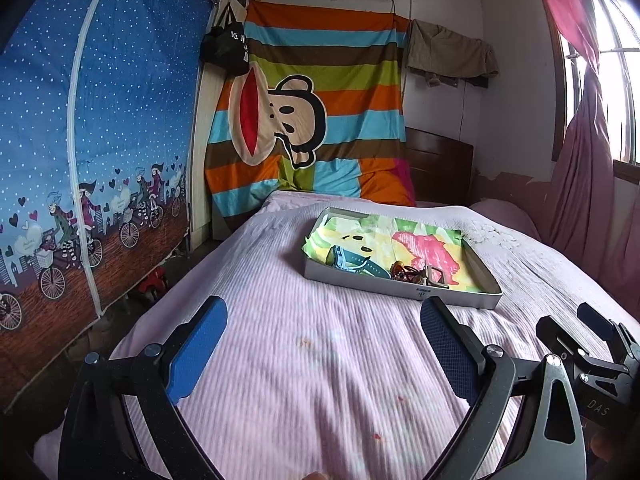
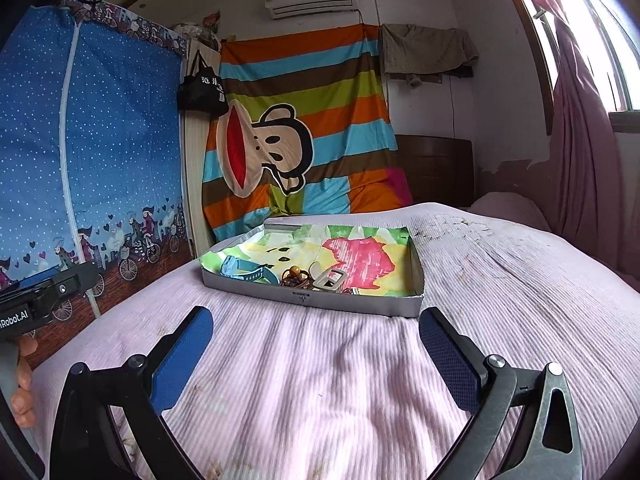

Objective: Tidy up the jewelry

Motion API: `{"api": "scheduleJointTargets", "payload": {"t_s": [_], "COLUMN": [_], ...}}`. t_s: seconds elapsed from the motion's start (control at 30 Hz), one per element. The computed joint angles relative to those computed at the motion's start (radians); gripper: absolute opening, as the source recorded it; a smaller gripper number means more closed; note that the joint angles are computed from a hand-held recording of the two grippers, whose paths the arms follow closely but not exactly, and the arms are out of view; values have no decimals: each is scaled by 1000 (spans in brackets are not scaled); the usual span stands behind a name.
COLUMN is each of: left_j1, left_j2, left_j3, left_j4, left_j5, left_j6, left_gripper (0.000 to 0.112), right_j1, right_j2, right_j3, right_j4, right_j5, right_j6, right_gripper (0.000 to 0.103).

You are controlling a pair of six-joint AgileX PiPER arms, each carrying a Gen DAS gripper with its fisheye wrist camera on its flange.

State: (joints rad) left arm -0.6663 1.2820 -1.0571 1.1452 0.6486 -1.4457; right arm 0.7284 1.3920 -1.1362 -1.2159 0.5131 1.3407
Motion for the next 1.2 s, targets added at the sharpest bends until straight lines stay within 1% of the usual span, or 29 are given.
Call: {"api": "scheduleJointTargets", "payload": {"t_s": [0.07, 0.13, 0.27, 0.43, 0.57, 0.67, 0.77, 0.9, 0.97, 1.13, 1.2], "left_j1": [-26, -55, -83, -127, -163, -164, -174, -171, -167, -106, -96], "left_j2": [-15, -35, -72, -96, -104, -119, -122, -136, -143, -161, -176], "left_j3": [29, 58, 113, 182, 230, 272, 299, 339, 365, 403, 423], "left_j4": [36, 65, 111, 188, 227, 254, 281, 316, 353, 403, 412], "left_j5": [26, 49, 69, 119, 156, 136, 146, 145, 144, 83, 73], "left_j6": [-43, -83, -143, -210, -232, -271, -292, -325, -365, -424, -447], "left_gripper": [95, 95, 95, 95, 95, 95, 95, 95, 95, 95, 95], "right_j1": [20, 52, 100, 123, 159, 178, 203, 231, 243, 254, 247], "right_j2": [-19, -34, -56, -85, -89, -98, -97, -74, -59, -33, -27], "right_j3": [24, 48, 87, 140, 170, 196, 213, 219, 216, 209, 206], "right_j4": [-24, -67, -110, -103, -113, -140, -178, -218, -228, -230, -218], "right_j5": [11, 40, 88, 103, 151, 157, 177, 200, 212, 216, 201], "right_j6": [26, 74, 132, 177, 207, 264, 320, 350, 356, 361, 351], "right_gripper": [103, 103, 103, 103, 103, 103, 103, 103, 103, 103, 103]}}
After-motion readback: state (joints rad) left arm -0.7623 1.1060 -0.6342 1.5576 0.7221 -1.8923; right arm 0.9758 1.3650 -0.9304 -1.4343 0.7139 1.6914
